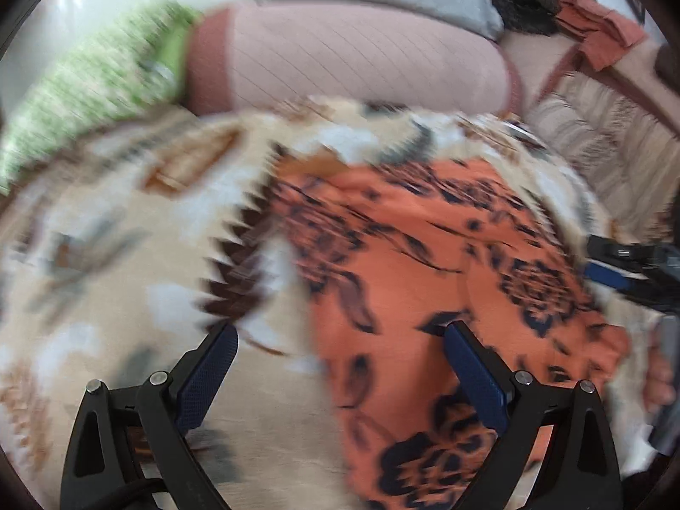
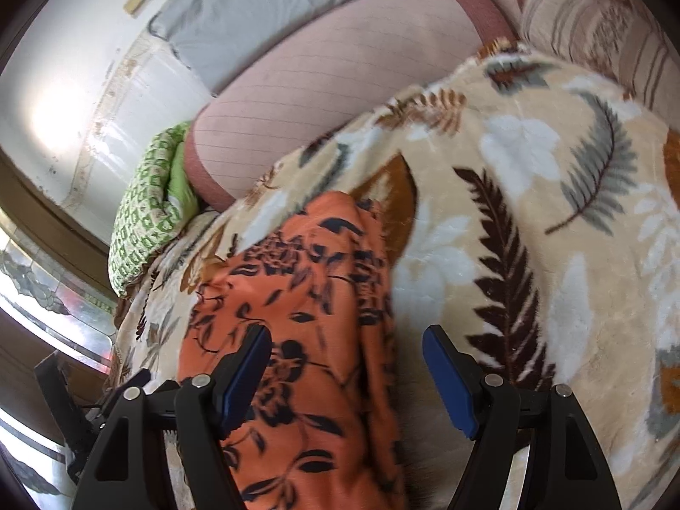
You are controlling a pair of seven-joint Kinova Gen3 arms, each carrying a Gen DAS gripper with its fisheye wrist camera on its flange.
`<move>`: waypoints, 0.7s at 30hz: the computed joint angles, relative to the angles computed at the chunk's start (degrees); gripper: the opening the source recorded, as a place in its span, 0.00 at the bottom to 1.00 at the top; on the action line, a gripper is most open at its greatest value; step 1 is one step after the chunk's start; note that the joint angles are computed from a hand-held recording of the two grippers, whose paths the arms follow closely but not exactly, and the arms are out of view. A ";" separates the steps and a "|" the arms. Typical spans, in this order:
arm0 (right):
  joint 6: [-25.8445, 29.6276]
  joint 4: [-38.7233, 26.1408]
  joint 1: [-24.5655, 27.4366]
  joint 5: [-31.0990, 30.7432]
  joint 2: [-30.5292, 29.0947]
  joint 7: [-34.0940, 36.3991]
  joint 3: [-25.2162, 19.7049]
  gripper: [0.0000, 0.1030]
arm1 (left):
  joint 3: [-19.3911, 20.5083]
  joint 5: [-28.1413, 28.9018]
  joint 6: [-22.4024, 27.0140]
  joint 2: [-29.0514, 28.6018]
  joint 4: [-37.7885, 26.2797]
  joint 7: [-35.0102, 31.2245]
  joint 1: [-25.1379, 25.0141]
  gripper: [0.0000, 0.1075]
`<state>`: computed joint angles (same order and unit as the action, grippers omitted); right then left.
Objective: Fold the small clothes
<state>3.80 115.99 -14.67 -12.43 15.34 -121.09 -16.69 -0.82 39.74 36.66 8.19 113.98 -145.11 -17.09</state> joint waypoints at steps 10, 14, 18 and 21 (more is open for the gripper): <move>4.96 -3.60 23.11 -2.11 10.09 4.09 -21.34 0.83 | 2.41 3.44 18.27 12.41 -9.42 0.63 -5.18 0.91; 0.58 -2.98 26.76 -4.38 13.27 7.96 -27.31 0.90 | 2.88 4.74 18.57 12.75 -9.30 0.52 -5.76 0.91; 1.99 -5.78 28.77 -3.69 18.12 10.09 -33.08 0.90 | 2.97 5.66 17.38 12.08 -8.19 -0.58 -5.75 0.91; 6.89 -8.78 21.94 3.30 16.51 5.64 -28.62 0.81 | 2.80 5.87 15.16 10.80 -6.76 -1.98 -5.55 0.81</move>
<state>10.68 107.21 7.27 -9.13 31.85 -115.45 -45.31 1.98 45.61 51.82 18.99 107.22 -147.09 -22.64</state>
